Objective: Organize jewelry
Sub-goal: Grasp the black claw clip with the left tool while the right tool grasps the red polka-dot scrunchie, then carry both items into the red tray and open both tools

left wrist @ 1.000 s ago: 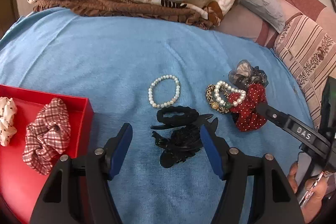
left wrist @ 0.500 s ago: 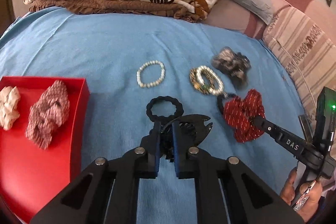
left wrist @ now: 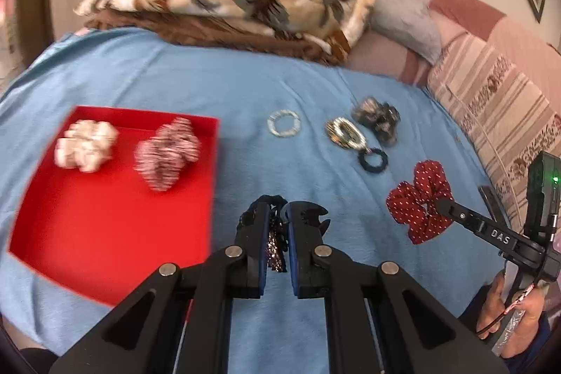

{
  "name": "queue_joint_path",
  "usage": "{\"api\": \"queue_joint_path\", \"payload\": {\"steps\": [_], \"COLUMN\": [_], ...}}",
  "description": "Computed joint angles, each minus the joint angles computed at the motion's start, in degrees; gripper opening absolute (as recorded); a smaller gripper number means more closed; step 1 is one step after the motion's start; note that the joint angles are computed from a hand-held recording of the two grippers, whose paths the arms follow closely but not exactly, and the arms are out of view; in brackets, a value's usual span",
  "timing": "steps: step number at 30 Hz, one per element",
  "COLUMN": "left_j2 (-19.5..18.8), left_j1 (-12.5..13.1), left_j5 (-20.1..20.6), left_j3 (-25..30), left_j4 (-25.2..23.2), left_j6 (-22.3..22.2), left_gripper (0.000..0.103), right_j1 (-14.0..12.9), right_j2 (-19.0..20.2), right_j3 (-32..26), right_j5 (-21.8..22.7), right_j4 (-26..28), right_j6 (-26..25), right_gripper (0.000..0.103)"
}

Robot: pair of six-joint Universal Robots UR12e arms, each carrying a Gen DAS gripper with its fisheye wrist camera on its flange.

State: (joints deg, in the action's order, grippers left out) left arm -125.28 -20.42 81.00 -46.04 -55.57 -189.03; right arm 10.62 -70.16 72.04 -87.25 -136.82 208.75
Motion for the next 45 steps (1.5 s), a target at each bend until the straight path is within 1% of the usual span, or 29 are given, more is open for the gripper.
{"api": "queue_joint_path", "payload": {"steps": [3, 5, 9, 13, 16, 21, 23, 26, 29, 32, 33, 35, 36, 38, 40, 41, 42, 43, 44, 45], "left_j2": [1.9, 3.2, 5.3, 7.2, 8.1, 8.9, 9.3, 9.8, 9.9, 9.9, 9.8, 9.3, 9.2, 8.4, 7.5, 7.0, 6.1, 5.5, 5.0, 5.1], "left_j1": [1.1, 2.1, 4.2, 6.8, 8.6, 10.2, 11.1, 12.7, 14.2, 15.2, 15.4, 16.0, 16.2, 16.4, 16.0, 15.8, 15.6, 15.5, 15.2, 14.9], "left_j5": [1.7, 3.3, 4.1, 2.7, 1.1, 0.0, -2.4, -7.6, -13.6, -17.7, -18.7, -22.7, -24.0, -28.0, -30.7, -32.3, -35.3, -37.0, -37.9, -37.4], "left_j3": [-2.7, -4.7, -7.8, -11.0, -12.5, -15.0, -16.4, -19.1, -21.7, -23.6, -23.9, -24.5, -24.6, -23.9, -22.1, -21.1, -19.6, -18.6, -17.1, -16.5], "left_j4": [2.5, 4.1, 6.2, 8.4, 8.3, 9.8, 11.7, 15.5, 21.6, 26.9, 28.3, 32.8, 34.0, 36.2, 36.0, 36.3, 37.8, 39.0, 38.9, 37.8], "left_j6": [-2.0, -4.2, -8.6, -13.5, -16.3, -17.7, -19.0, -23.6, -29.1, -33.2, -34.0, -36.3, -36.8, -37.0, -35.9, -35.3, -35.4, -35.7, -35.0, -33.9], "left_gripper": [0.009, 0.009, 0.009, 0.009, 0.009, 0.009, 0.009, 0.009, 0.009, 0.009, 0.009, 0.009, 0.009, 0.009, 0.009, 0.009, 0.009, 0.009, 0.009, 0.010], "right_j1": [1.0, 1.7, 3.5, 5.2, 6.3, 7.4, 7.7, 8.0, 8.2, 8.4, 8.4, 8.5, 8.5, 8.5, 8.1, 8.0, 7.8, 7.6, 7.5, 7.2], "right_j2": [0.9, 1.7, 4.6, 7.4, 9.6, 12.4, 13.3, 14.5, 15.4, 15.9, 16.0, 15.9, 15.9, 15.8, 14.7, 14.4, 13.4, 12.7, 12.3, 11.8], "right_j3": [-2.0, -3.5, -8.6, -13.0, -16.5, -20.4, -21.6, -23.2, -24.4, -25.0, -24.9, -24.6, -24.5, -24.3, -22.4, -22.0, -20.3, -19.3, -18.8, -18.2], "right_j5": [1.3, 2.0, 4.2, 5.7, 7.0, 9.7, 11.1, 12.1, 12.8, 12.7, 13.0, 13.3, 13.3, 12.9, 12.6, 12.0, 10.7, 9.6, 9.2, 9.0], "right_j4": [0.1, 0.4, 2.0, 3.5, 5.2, 7.8, 8.4, 9.5, 10.6, 11.5, 11.6, 11.6, 11.6, 11.2, 9.1, 8.6, 7.5, 6.9, 6.7, 6.6], "right_j6": [-1.4, -2.6, -5.7, -8.8, -10.6, -11.4, -11.4, -11.7, -12.1, -12.6, -12.6, -12.7, -12.8, -12.7, -11.4, -10.9, -10.3, -9.8, -9.6, -9.3], "right_gripper": [0.010, 0.010, 0.010, 0.010, 0.010, 0.010, 0.010, 0.010, 0.010, 0.010, 0.011, 0.011, 0.011, 0.011, 0.010, 0.010, 0.010, 0.011, 0.011, 0.011]}}
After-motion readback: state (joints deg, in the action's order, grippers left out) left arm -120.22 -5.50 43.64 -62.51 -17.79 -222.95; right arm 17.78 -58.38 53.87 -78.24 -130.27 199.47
